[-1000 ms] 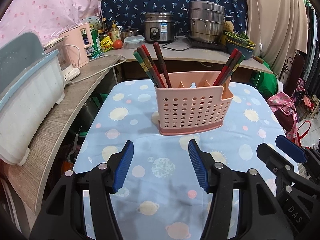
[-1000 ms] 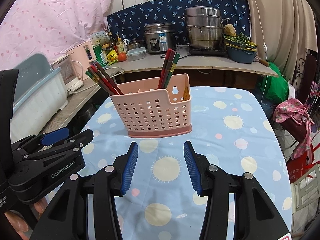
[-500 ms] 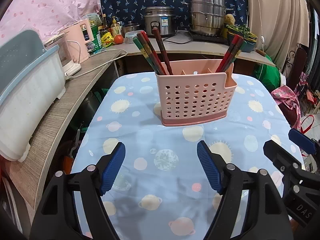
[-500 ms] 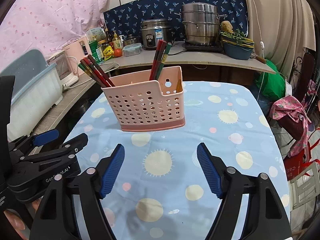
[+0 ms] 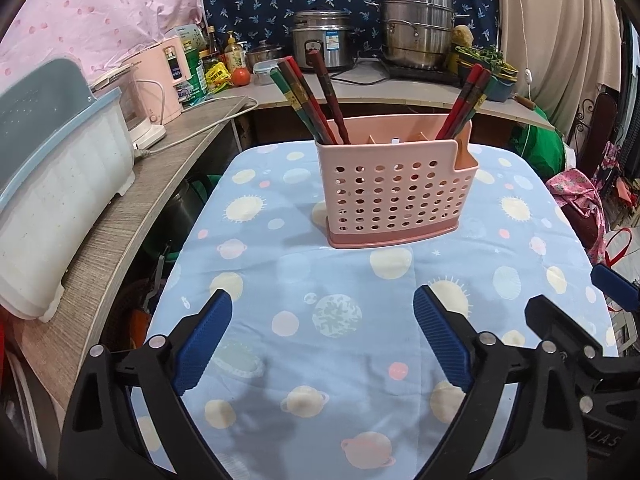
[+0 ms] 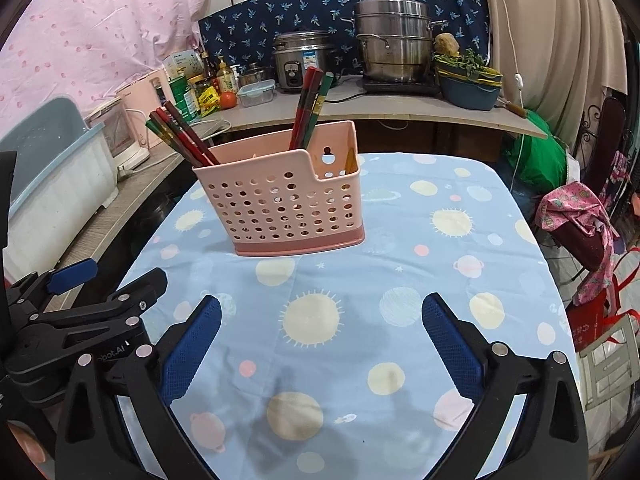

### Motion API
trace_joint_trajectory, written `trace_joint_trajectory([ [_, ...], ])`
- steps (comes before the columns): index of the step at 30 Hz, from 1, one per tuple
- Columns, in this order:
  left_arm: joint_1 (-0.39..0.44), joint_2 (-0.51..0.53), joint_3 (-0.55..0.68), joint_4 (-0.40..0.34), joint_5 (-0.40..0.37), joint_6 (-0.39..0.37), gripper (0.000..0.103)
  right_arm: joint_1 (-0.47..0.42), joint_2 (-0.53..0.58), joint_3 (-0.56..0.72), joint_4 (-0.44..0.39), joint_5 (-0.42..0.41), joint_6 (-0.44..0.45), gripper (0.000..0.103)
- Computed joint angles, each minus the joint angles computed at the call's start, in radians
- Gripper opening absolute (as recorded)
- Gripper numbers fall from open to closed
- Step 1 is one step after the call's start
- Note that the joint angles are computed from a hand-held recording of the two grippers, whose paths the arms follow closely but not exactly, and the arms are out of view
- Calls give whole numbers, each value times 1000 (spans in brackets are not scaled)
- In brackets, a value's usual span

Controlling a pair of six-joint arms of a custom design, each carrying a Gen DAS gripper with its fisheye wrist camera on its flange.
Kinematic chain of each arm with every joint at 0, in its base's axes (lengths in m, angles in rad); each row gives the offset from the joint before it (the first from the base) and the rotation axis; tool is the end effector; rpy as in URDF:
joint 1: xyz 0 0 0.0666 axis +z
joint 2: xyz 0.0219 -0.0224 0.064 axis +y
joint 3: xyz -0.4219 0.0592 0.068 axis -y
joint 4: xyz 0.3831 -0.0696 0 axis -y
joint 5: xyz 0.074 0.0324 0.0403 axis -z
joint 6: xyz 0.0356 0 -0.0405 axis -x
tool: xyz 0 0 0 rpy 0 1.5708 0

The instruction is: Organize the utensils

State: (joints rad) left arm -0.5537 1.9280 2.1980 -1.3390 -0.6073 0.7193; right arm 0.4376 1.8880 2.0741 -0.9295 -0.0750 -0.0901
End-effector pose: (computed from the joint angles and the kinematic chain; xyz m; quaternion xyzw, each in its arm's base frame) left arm 0.5649 -0.3258 0.5137 -0.1504 0.9151 0.0921 0.3627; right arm 0.6105 0.2881 0.5069 -0.1730 0.8986 0.1379 0.3789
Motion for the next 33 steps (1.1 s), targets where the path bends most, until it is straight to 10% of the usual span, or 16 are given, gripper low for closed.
trace_joint_trajectory([
  [33,2,14,18,-50,-36,38,93,9,5,4,-1,23,-13,97],
])
